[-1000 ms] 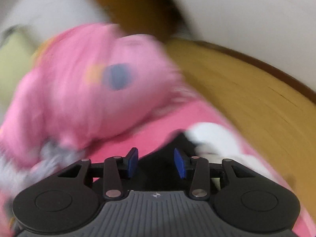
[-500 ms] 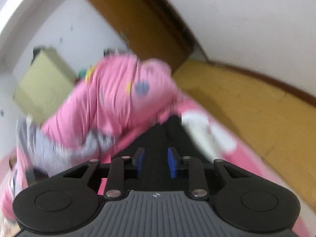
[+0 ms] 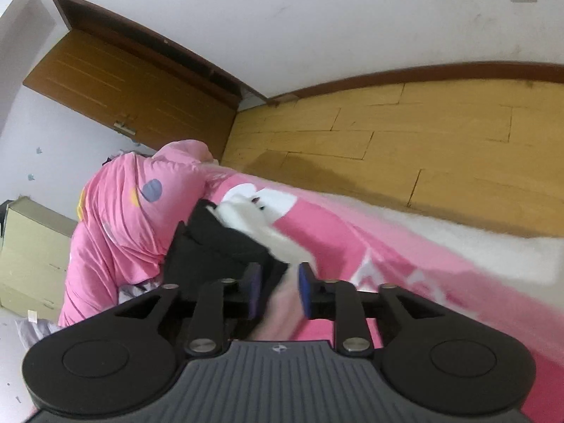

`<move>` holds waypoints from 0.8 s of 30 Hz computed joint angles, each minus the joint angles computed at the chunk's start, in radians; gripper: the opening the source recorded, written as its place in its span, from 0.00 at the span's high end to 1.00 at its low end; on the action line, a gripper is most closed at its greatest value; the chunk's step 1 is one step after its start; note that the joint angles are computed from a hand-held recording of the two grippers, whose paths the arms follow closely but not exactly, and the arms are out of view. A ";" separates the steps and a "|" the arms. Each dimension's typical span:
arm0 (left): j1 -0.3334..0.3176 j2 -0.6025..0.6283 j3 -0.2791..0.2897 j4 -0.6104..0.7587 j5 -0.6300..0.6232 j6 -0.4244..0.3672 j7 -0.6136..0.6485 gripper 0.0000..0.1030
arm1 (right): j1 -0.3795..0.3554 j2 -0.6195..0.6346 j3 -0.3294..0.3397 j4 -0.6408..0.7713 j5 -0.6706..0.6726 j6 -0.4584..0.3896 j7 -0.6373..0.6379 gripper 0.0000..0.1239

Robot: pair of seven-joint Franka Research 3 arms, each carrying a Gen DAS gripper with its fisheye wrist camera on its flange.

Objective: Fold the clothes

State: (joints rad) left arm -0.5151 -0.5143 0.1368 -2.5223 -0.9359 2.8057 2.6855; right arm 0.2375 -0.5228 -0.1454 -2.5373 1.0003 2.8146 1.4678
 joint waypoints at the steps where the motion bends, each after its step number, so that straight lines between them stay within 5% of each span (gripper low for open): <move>1: -0.003 -0.011 -0.028 -0.030 0.013 0.056 0.029 0.49 | 0.003 0.016 0.001 0.014 -0.003 -0.005 0.003 0.66; 5: -0.032 -0.019 -0.111 -0.135 0.127 0.300 0.079 0.50 | 0.034 0.070 -0.010 0.054 0.050 -0.010 -0.047 0.66; 8: -0.043 0.008 -0.125 -0.161 0.195 0.388 0.085 0.55 | 0.018 0.081 0.022 0.054 0.037 0.010 -0.041 0.70; 13: -0.124 0.016 -0.043 -0.169 0.244 0.443 0.061 0.63 | 0.024 0.092 0.021 0.050 0.058 0.044 -0.049 0.81; 18: -0.170 0.004 0.007 -0.183 0.298 0.476 0.020 0.66 | 0.034 0.091 0.008 0.042 0.113 0.052 -0.063 0.81; 24: -0.176 0.009 0.030 -0.184 0.373 0.467 -0.037 0.85 | 0.021 0.121 0.019 0.063 0.121 0.052 -0.057 0.79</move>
State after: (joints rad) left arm -0.6907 -0.5053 0.1664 -2.7066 -0.5626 3.2729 2.6488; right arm 0.2580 -0.4015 -0.1265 -2.4743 1.1217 2.8666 1.4105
